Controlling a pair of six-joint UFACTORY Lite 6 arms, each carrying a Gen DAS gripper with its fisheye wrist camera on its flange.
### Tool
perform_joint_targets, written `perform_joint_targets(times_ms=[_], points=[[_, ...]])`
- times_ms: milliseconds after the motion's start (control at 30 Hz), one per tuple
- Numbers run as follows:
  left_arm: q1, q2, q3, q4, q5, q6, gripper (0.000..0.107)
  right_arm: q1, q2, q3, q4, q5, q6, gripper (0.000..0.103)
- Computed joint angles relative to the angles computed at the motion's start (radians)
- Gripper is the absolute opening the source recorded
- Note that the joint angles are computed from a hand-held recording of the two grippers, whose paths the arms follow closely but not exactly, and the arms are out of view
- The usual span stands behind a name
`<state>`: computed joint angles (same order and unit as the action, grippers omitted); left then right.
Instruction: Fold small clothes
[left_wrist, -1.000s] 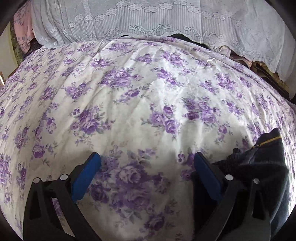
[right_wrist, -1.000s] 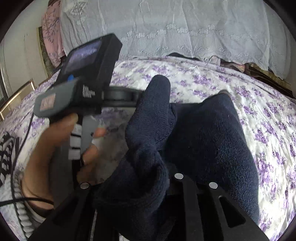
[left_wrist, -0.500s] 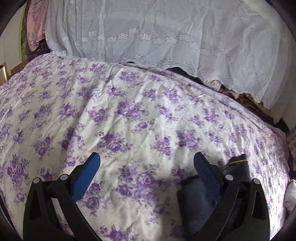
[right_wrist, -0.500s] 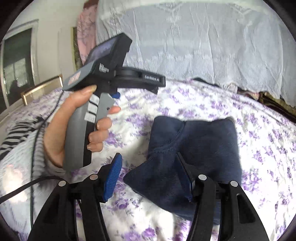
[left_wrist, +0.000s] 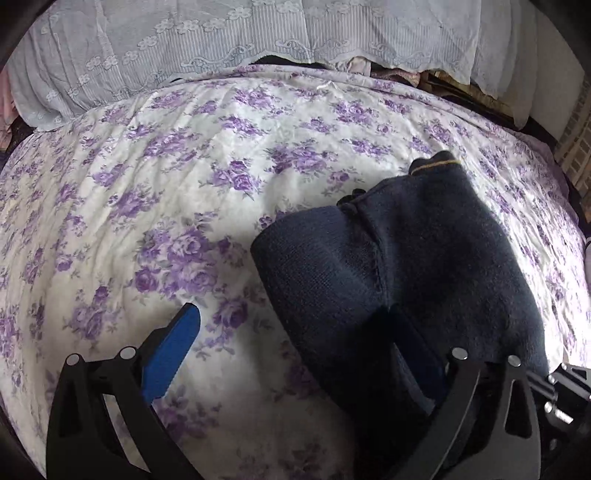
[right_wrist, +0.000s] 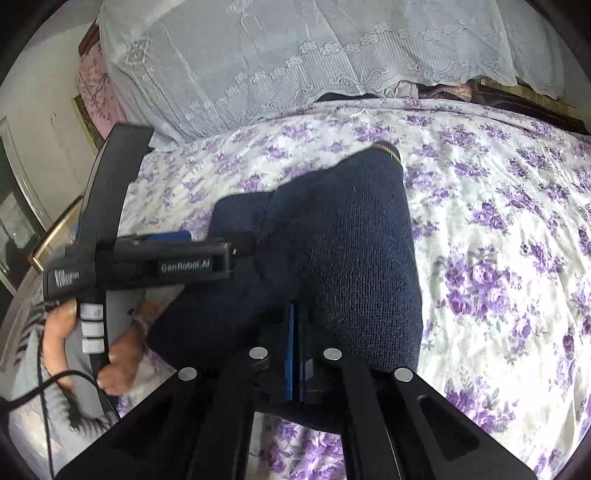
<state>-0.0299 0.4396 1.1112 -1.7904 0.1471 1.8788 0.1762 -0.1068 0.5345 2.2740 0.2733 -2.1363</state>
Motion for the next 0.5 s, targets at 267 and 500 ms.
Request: perform_joint_targets(times_ms=[267,500], points=[[-0.093,-0.094,-0.166,-0.304,-0.011,0.417,0.099,-0.052,0.341,0.477,-0.458,-0.16,0.441,0.007],[0.096,0.022,-0.084,0.183,0.291,-0.083,0.099,-0.172,0.412,0.448,-0.356,0.011,0.372,0.002]])
